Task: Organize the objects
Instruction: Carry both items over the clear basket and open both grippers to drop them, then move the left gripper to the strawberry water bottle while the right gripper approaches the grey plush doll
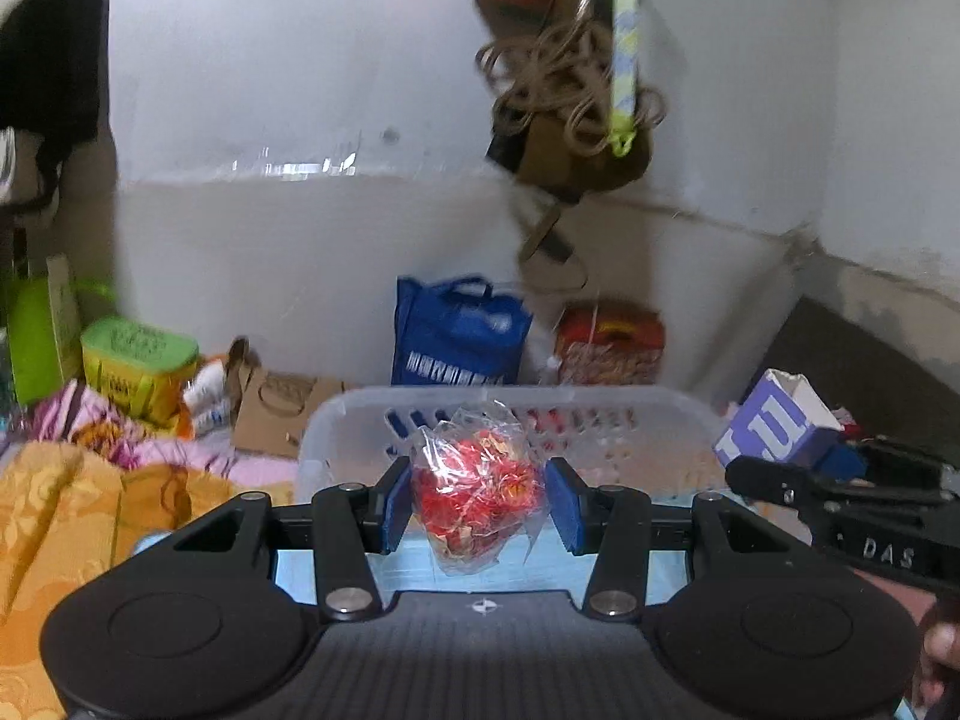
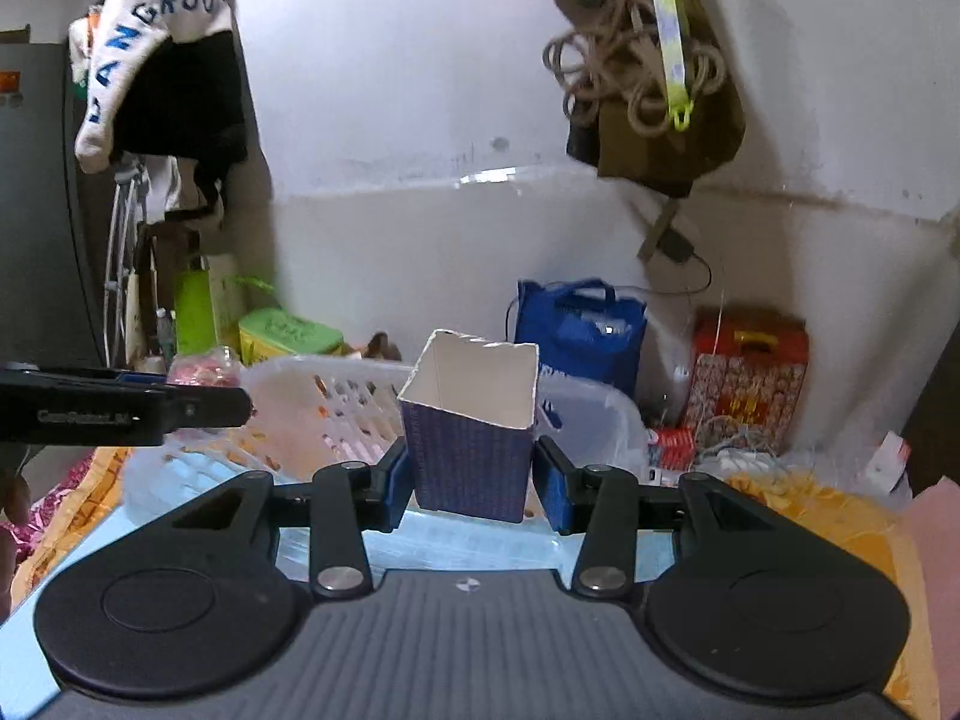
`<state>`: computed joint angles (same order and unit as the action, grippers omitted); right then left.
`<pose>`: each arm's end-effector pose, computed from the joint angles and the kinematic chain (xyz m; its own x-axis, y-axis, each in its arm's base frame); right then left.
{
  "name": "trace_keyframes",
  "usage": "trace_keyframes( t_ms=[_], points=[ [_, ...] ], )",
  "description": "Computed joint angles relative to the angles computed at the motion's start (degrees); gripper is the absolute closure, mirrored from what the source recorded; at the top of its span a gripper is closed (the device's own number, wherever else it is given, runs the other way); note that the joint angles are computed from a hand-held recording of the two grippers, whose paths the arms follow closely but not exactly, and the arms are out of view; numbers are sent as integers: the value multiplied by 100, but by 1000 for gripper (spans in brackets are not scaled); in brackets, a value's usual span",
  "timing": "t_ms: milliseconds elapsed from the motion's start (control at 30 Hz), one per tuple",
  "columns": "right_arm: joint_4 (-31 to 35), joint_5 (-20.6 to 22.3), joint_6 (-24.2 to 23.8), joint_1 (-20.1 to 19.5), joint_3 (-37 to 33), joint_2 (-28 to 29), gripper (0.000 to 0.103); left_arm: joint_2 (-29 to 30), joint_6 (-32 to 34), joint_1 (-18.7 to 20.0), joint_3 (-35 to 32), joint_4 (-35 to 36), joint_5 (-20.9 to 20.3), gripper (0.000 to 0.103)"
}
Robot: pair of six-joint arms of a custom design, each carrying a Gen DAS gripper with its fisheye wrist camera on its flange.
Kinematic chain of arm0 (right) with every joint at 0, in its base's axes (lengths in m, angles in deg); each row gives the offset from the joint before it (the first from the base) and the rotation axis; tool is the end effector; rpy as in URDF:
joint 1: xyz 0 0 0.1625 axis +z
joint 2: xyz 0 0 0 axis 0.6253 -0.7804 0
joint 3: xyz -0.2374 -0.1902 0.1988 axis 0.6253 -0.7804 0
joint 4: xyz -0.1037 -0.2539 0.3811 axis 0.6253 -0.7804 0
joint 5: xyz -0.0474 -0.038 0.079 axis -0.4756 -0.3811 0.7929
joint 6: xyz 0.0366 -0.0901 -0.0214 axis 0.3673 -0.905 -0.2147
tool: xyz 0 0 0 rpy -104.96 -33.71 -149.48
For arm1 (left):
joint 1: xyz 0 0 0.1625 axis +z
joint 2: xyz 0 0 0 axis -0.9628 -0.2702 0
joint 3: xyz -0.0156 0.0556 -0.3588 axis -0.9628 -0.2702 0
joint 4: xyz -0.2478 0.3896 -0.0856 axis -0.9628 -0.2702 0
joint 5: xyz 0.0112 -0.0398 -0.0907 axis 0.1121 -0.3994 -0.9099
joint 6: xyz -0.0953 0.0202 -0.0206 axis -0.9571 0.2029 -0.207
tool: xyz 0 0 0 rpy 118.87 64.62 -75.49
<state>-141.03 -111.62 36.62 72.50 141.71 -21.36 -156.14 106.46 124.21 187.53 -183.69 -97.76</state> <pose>0.2493 -0.4591 0.1330 -0.7091 0.1259 0.6937 -0.5998 0.4095 -0.6874 -0.2304 -0.5386 0.1989 -0.6649 0.5818 -0.4684 0.7429 0.4505 -0.4951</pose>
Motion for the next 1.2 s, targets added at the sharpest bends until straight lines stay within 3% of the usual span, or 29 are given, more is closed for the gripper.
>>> trace_keyframes(
  t_ms=[200,233,267,300,333,400,567,700,900,1067,1200],
  points=[
    [-336,63,-605,-103,-218,287,56,324,110,91,-136,-193,38,51],
    [-439,140,-693,-108,-192,296,53,370,130,103,-152,-276,47,42],
    [-555,212,-788,-108,-166,319,33,396,163,117,-143,-406,27,33],
    [-723,206,-927,-91,-189,383,13,454,244,145,-151,-615,-45,11],
    [-1026,185,-1097,-74,-272,513,7,461,320,145,-100,-844,-69,0],
    [-1654,252,-1309,-7,-276,673,2,392,509,182,16,-1154,-249,0],
    [-2221,163,-661,333,237,552,0,-73,717,44,417,-1276,-172,0],
    [-2145,-76,63,529,730,416,0,-830,758,-15,1124,-1048,-312,0],
    [-1578,-523,519,708,1489,243,0,-1748,853,148,1912,-273,-586,0],
    [-844,-800,1093,716,1787,46,0,-2211,868,165,2246,341,-218,1],
    [-516,-1031,1492,624,1779,95,0,-2323,885,183,2326,436,-191,1]
  ],
)
